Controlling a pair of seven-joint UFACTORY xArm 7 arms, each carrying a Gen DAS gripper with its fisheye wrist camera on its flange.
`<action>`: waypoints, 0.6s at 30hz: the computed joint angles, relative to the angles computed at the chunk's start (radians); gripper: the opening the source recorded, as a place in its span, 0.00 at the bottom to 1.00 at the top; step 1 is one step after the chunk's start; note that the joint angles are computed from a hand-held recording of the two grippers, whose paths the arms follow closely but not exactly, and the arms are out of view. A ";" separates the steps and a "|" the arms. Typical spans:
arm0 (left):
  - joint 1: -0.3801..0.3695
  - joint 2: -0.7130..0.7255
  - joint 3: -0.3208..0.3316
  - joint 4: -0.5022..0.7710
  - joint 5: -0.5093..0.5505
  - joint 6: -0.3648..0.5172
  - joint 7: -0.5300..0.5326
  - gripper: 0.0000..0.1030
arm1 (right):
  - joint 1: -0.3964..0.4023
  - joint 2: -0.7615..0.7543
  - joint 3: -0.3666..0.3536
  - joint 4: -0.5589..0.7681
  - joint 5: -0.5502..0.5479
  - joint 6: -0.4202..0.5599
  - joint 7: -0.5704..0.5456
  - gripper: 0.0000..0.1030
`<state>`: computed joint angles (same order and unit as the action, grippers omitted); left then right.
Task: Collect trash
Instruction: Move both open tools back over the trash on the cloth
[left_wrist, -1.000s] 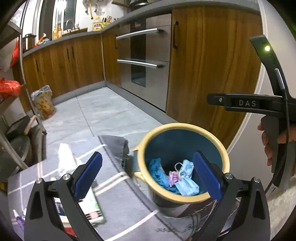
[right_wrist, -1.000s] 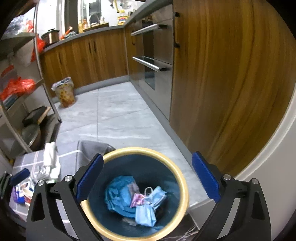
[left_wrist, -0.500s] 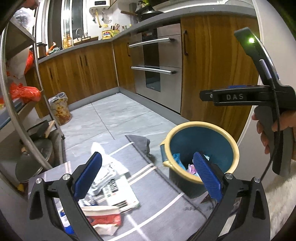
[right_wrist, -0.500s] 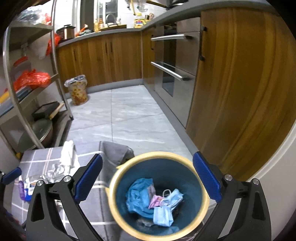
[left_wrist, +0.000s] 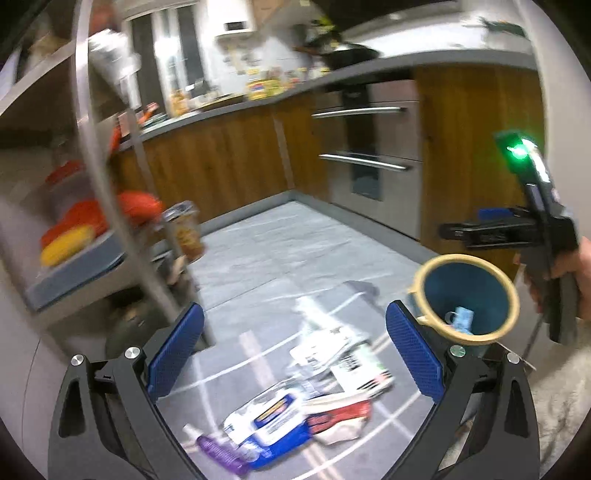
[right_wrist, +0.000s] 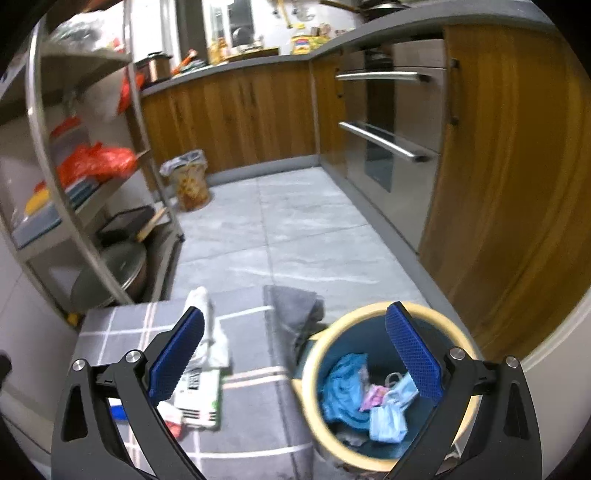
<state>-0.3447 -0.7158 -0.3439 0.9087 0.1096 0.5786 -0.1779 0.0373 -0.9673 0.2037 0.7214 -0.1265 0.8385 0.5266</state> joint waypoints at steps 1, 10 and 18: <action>0.009 -0.021 0.017 -0.030 -0.014 0.001 -0.023 0.94 | 0.010 0.016 0.009 0.007 0.003 -0.008 -0.003 0.95; 0.047 -0.014 0.111 -0.089 -0.069 0.005 -0.062 0.94 | 0.058 0.223 0.051 0.055 -0.007 -0.101 -0.015 0.95; 0.052 0.025 0.176 -0.147 -0.095 0.011 0.011 0.94 | 0.108 0.400 0.036 0.114 -0.006 -0.174 -0.008 0.95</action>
<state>-0.2927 -0.6905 -0.1683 0.7613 0.0146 0.5895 -0.1668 0.1455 -0.5672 0.2394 0.8357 -0.1325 0.6645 0.5188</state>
